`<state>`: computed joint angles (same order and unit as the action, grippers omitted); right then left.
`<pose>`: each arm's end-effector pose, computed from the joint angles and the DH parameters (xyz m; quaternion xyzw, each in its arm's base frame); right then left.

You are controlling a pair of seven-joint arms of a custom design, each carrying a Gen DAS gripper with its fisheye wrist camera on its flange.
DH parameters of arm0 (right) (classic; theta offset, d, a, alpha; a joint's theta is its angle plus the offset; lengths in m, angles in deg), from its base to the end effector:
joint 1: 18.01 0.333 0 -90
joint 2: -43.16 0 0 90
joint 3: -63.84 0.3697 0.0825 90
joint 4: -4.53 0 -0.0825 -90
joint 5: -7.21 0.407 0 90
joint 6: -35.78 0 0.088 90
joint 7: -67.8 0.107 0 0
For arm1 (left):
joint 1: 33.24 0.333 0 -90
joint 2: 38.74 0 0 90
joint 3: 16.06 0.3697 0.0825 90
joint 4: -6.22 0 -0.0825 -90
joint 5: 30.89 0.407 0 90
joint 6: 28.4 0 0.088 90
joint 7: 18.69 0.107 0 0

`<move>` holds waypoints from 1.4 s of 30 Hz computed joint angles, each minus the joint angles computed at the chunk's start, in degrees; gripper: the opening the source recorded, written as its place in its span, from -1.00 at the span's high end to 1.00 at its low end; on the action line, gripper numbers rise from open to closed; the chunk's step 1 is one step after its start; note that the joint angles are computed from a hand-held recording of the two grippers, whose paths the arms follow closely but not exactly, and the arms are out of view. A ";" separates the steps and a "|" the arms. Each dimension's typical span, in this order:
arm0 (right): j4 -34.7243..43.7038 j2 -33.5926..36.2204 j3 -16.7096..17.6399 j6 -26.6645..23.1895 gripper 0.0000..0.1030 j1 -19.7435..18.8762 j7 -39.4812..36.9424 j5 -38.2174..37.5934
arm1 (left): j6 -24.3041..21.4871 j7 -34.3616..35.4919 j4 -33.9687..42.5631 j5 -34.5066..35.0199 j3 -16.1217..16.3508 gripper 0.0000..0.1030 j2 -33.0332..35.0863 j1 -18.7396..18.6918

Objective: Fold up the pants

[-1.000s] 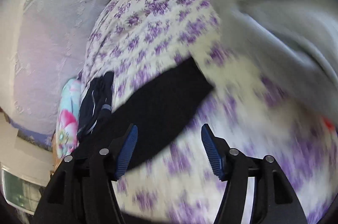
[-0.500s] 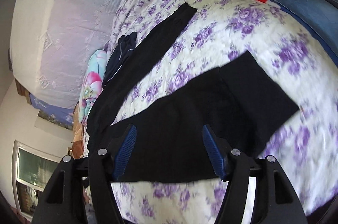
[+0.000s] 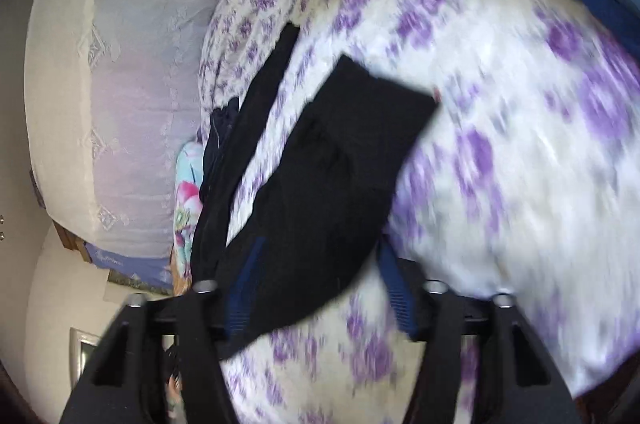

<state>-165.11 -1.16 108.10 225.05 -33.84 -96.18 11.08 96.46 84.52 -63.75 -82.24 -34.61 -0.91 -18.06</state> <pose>0.3034 0.1666 0.4520 -0.1072 0.8596 -0.0676 0.4951 0.8208 0.0060 0.4893 0.6847 -0.5372 0.4520 0.1956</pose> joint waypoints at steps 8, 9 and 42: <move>3.10 -2.78 -10.89 -5.23 0.88 3.13 -13.17 -3.67 | 0.57 5.26 -12.30 -10.75 0.49 0.93 -9.65 5.28; 3.29 -4.14 -11.96 -8.49 0.88 4.28 -13.80 -3.92 | 0.42 6.31 -14.02 -11.76 1.06 0.93 -11.05 5.34; 14.89 18.71 -11.07 -7.31 0.05 4.05 -12.49 -20.43 | 14.50 15.86 -18.98 15.20 5.98 -0.28 -13.23 -12.51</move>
<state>-150.22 17.55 97.03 217.74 -29.79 -108.67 -9.35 110.96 100.38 -82.73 -67.05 -28.63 -14.14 -30.57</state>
